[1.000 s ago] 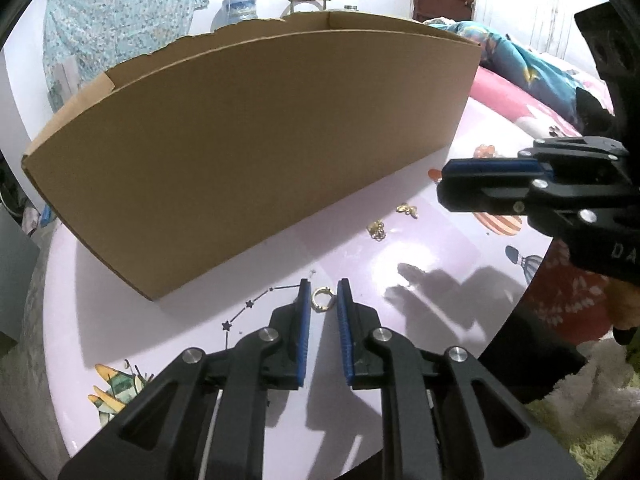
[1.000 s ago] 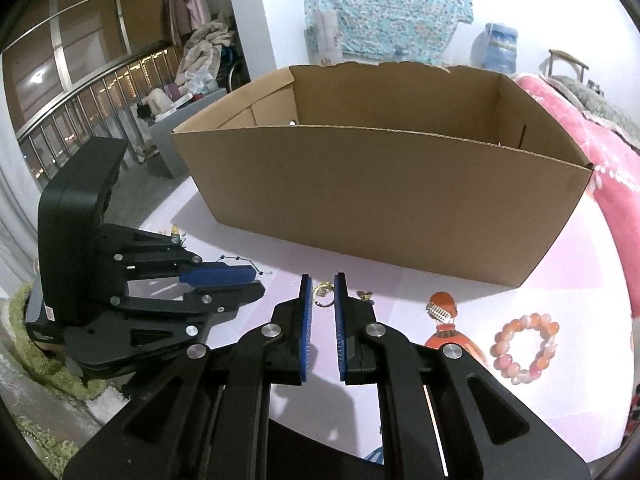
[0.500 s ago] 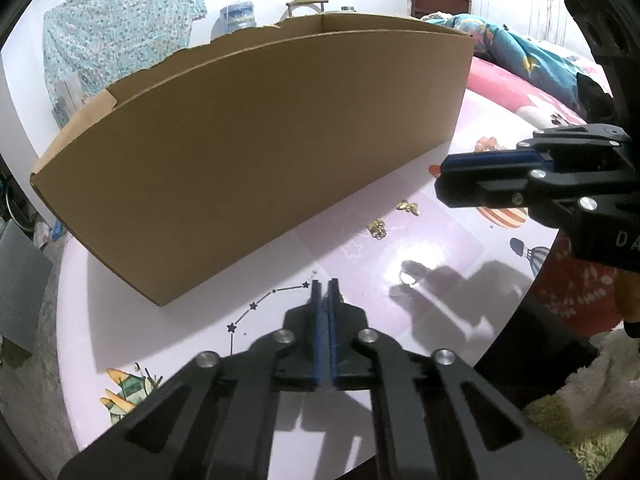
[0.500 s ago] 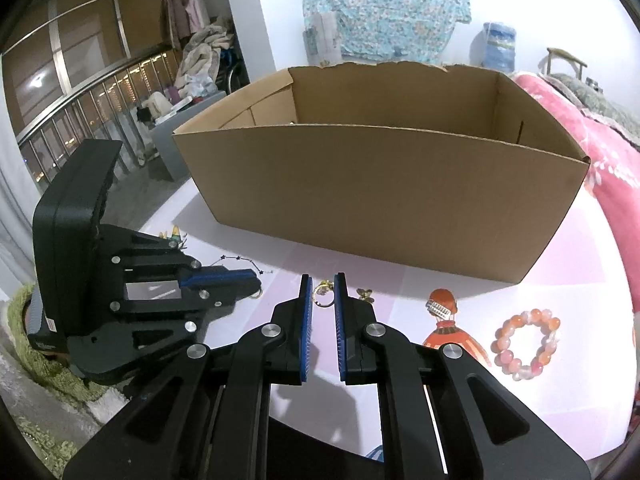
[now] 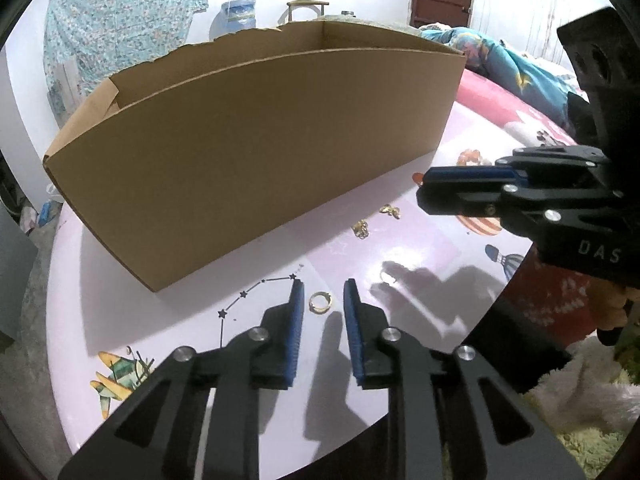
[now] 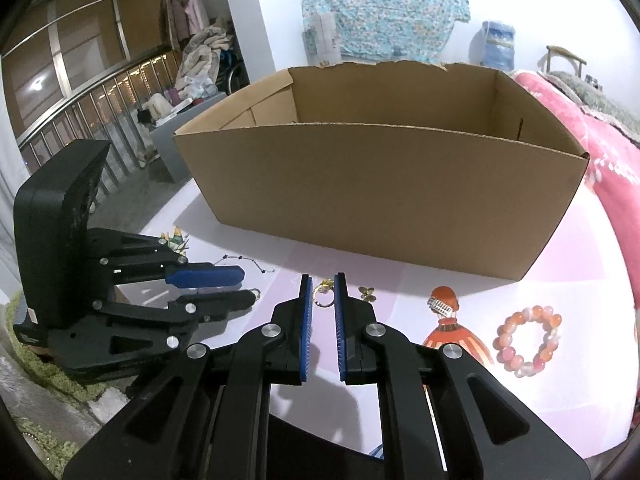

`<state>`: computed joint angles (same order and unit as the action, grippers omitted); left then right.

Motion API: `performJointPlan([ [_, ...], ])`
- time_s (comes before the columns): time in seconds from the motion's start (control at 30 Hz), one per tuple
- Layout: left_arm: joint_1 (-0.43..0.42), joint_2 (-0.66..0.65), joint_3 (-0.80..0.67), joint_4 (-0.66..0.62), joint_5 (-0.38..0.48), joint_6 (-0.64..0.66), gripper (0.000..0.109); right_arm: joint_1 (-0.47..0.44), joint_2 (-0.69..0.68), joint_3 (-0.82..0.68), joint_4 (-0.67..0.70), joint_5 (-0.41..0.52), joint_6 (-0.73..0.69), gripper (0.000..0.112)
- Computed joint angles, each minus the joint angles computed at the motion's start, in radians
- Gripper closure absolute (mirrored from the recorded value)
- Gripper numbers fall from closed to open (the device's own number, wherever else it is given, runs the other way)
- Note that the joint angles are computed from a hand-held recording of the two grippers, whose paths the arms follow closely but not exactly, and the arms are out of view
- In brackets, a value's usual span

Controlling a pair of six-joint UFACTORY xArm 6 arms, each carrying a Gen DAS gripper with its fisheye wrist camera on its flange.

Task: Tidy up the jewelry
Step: 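Lift the gold ring with the left gripper off the table, then carry the gold ring with the left gripper over the box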

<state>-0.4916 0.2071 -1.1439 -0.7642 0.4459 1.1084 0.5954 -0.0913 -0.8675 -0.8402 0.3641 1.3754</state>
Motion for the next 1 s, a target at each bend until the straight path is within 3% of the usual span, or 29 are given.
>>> performJointPlan([
  [0.23,-0.015,0.016,0.009,0.064,-0.042,-0.023,0.089,-0.001,0.003,-0.001,-0.004,-0.005,0.006,0.104],
  [0.37,-0.025,0.014,0.013,0.042,-0.044,0.02,0.099,-0.003,0.006,-0.002,-0.006,-0.008,0.015,0.104],
  [0.47,-0.038,0.011,0.025,0.046,-0.075,0.031,0.1,-0.003,0.009,-0.005,-0.009,-0.008,0.017,0.104],
  [1.0,-0.023,-0.055,0.043,-0.08,-0.056,0.147,0.1,0.009,-0.012,-0.016,-0.067,0.02,0.062,0.104],
])
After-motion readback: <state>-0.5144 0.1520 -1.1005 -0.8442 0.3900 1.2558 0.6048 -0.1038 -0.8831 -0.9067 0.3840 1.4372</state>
